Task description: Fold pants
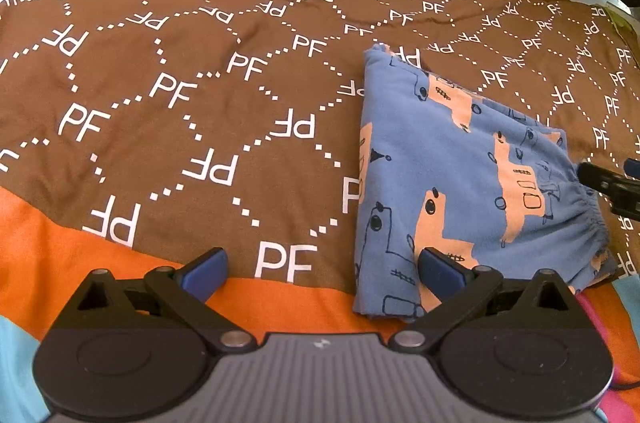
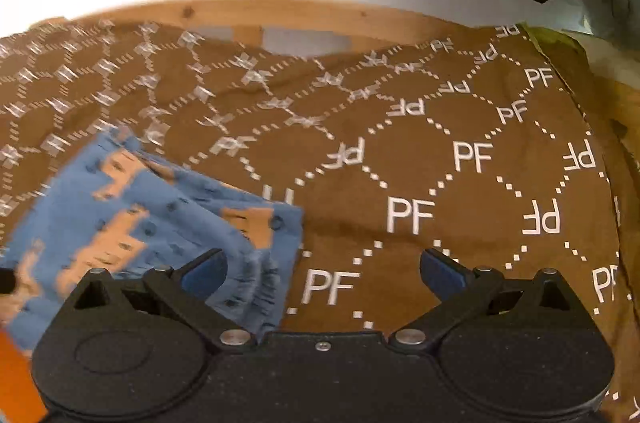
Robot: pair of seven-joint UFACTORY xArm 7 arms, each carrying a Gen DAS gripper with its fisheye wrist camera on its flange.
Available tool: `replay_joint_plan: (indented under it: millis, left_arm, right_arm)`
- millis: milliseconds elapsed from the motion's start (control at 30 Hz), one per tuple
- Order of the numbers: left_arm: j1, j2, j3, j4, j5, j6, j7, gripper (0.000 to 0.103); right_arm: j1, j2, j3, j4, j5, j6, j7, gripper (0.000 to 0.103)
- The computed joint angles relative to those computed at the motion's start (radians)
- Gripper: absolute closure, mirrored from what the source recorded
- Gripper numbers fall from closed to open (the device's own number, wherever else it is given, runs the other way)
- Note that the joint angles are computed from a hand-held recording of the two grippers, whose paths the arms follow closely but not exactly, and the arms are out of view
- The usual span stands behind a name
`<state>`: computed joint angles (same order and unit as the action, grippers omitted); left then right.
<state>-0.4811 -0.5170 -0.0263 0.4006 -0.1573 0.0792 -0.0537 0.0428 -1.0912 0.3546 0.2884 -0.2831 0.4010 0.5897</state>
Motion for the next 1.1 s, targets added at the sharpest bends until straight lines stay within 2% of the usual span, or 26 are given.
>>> replay_joint_plan:
  millis: [100,433,500,567,667,767,833,900,933,1100]
  left_arm:
    - [0.005,-0.003,-0.005,0.006,0.002,0.014,-0.004,0.0]
    - [0.007,-0.001,-0.007,0.003,0.003,0.005,-0.003,0.0]
    - [0.005,-0.001,-0.005,0.003,0.003,0.006,-0.003,0.0]
    - [0.002,-0.003,-0.001,0.007,-0.001,0.017,-0.004,0.0]
    - [-0.008,-0.008,0.01,0.016,-0.01,0.04,0.003,0.0]
    - [-0.089,-0.019,0.084,0.021,-0.059,0.046,0.061,0.0]
    - [-0.224,-0.038,0.205,0.013,-0.132,0.014,0.162,0.0]
    - [-0.406,-0.084,0.364,-0.004,-0.203,-0.042,0.295,0.0]
    - [-0.453,-0.101,0.402,-0.01,-0.214,-0.06,0.334,0.0]
    - [-0.456,-0.093,0.4,-0.006,-0.227,-0.068,0.34,0.0]
  right_arm:
    - [0.056,-0.021,-0.039,-0.003,0.013,0.034,-0.047,0.001]
    - [0.096,-0.017,-0.051,-0.004,0.064,0.08,-0.049,0.001]
    - [0.127,0.003,-0.098,0.001,0.097,0.082,-0.062,0.001]
    - [0.174,0.025,-0.175,0.002,0.157,0.06,-0.084,0.001]
    - [0.191,0.057,-0.236,0.012,0.233,0.025,-0.092,0.001]
    - [0.191,0.091,-0.274,0.024,0.29,-0.008,-0.101,0.001]
    - [0.187,0.117,-0.29,0.035,0.312,-0.027,-0.118,0.001]
    - [0.193,0.142,-0.312,0.045,0.33,-0.045,-0.149,0.001]
    - [0.203,0.157,-0.328,0.051,0.342,-0.055,-0.168,0.001]
    - [0.244,0.237,-0.383,0.072,0.419,-0.115,-0.236,0.001]
